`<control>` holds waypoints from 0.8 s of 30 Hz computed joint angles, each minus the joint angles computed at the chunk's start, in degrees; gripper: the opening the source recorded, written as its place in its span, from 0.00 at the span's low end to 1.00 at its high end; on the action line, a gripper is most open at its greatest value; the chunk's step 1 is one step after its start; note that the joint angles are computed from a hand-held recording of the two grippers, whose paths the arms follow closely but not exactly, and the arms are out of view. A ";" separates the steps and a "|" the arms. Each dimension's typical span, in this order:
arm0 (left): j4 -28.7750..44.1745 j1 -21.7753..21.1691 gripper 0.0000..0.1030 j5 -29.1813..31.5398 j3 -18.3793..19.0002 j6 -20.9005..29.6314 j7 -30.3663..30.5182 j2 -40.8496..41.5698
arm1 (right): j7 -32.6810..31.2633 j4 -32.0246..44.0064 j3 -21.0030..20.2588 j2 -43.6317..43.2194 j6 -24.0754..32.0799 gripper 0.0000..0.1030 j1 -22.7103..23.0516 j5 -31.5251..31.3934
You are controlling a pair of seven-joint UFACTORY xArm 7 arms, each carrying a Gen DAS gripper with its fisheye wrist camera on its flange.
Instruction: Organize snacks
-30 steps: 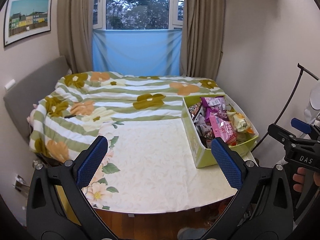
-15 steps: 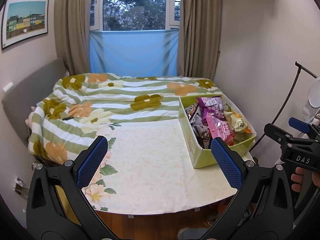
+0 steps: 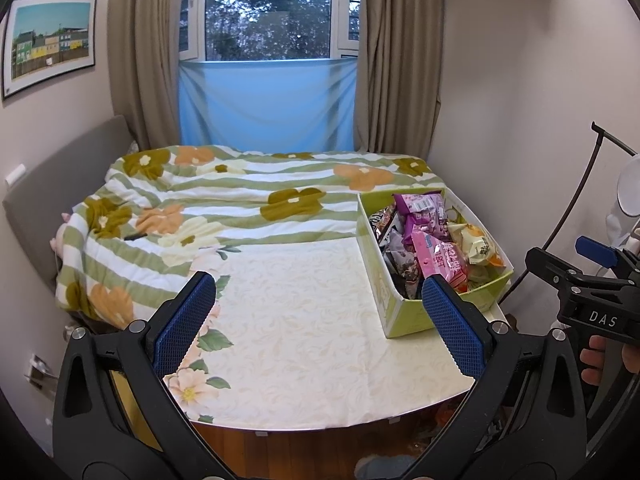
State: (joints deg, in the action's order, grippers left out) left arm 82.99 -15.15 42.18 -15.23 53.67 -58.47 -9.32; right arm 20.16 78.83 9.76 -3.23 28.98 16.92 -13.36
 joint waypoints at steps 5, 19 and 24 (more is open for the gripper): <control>0.14 -0.01 0.99 -0.13 0.13 0.12 0.29 0.07 | -0.04 0.03 -0.02 0.07 -0.05 0.99 0.01 0.06; 0.14 -0.01 0.99 -0.71 0.38 -0.03 -1.16 0.18 | -0.24 0.07 -0.09 0.16 -0.05 0.99 0.03 0.33; -0.16 0.20 0.99 -0.69 0.32 -1.37 -1.55 0.08 | 0.04 -0.13 -0.05 0.20 -0.23 0.99 0.09 0.66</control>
State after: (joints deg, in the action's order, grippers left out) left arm 82.83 -14.95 41.49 -14.91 52.30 -60.03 -9.23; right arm 20.20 78.70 9.71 -3.02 28.75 17.01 -12.70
